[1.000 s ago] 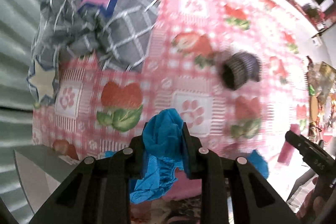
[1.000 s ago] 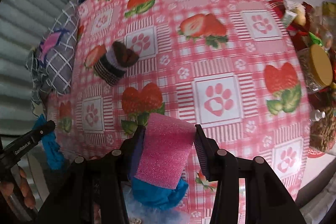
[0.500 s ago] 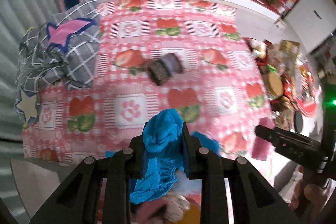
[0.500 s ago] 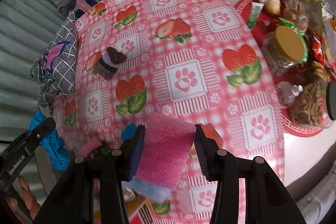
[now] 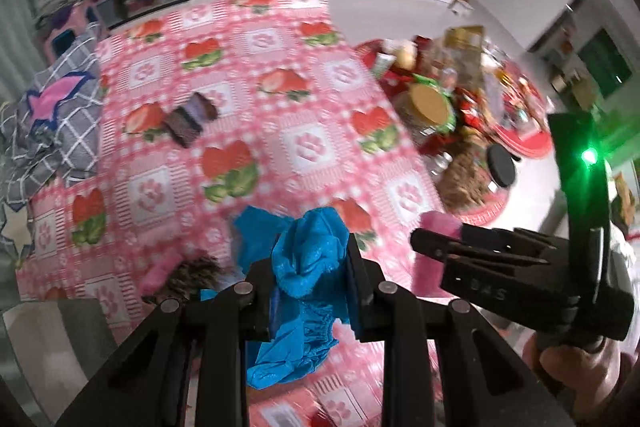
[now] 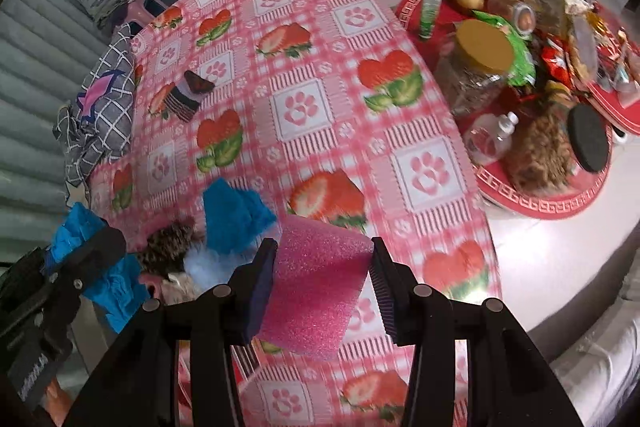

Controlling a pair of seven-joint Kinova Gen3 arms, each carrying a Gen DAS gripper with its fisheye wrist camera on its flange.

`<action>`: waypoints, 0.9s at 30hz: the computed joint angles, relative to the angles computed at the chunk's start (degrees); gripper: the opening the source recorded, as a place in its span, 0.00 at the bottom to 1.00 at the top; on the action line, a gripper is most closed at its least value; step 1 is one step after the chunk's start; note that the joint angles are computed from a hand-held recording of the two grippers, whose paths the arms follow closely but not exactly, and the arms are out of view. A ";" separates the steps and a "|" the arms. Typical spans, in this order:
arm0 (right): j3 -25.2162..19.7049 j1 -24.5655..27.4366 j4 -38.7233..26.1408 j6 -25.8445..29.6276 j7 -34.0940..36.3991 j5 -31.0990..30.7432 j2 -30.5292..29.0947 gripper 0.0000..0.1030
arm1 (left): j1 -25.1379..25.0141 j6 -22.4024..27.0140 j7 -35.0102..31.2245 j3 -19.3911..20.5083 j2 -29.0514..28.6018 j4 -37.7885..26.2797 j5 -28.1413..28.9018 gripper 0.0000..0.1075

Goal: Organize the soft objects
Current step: 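Lift the blue cloth with the left tool while the right tool lifts the pink sponge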

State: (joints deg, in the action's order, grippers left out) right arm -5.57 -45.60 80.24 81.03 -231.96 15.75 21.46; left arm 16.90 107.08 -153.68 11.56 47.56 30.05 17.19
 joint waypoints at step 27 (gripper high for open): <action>0.94 -12.74 -19.75 9.22 -13.50 -4.69 11.68 0.46 | -13.25 7.61 -33.22 -1.62 -12.31 19.76 -5.07 0.26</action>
State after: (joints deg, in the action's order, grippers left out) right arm -4.63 -58.35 60.49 90.24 -245.46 11.05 33.14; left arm 3.65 114.70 -186.89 9.94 35.25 49.81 12.11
